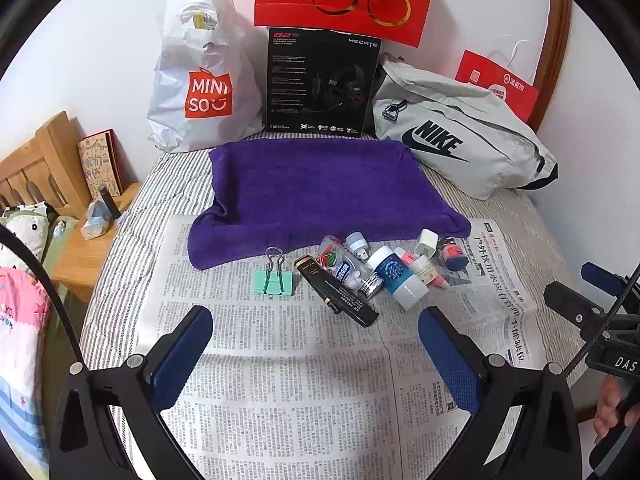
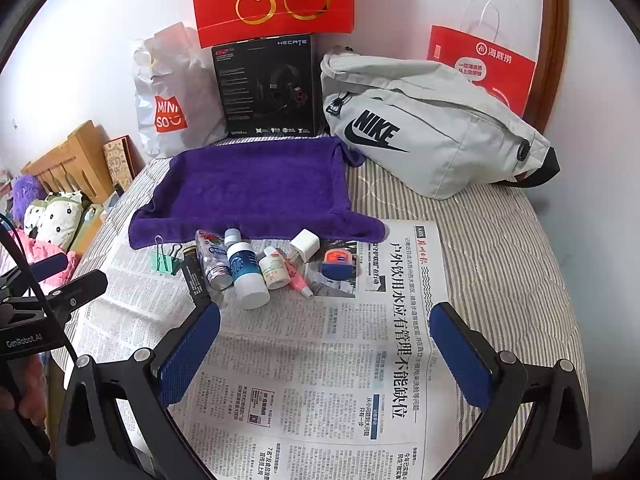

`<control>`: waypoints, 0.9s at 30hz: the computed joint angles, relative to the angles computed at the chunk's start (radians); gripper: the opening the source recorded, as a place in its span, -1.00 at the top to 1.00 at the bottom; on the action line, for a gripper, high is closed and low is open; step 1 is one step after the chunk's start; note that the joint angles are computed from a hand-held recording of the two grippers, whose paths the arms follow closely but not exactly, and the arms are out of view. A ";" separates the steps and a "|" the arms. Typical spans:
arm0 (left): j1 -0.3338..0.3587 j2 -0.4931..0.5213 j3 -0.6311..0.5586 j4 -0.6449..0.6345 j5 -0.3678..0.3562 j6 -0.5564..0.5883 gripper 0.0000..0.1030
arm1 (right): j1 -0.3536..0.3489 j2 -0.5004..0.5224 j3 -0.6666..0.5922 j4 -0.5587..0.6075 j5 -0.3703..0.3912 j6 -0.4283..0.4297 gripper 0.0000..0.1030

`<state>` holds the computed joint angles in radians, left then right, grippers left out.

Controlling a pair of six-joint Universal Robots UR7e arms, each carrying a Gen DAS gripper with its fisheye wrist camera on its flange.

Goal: Organize rigid objects

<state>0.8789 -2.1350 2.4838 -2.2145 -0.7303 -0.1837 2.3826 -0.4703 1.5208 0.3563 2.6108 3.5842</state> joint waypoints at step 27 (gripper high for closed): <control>-0.015 -0.015 0.005 0.040 0.005 -0.025 -1.00 | 0.004 0.004 0.001 0.000 -0.008 0.004 -1.00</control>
<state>0.8635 -2.1502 2.4887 -2.1745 -0.7251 -0.2089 2.3862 -0.4666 1.5214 0.3566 2.6030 3.5885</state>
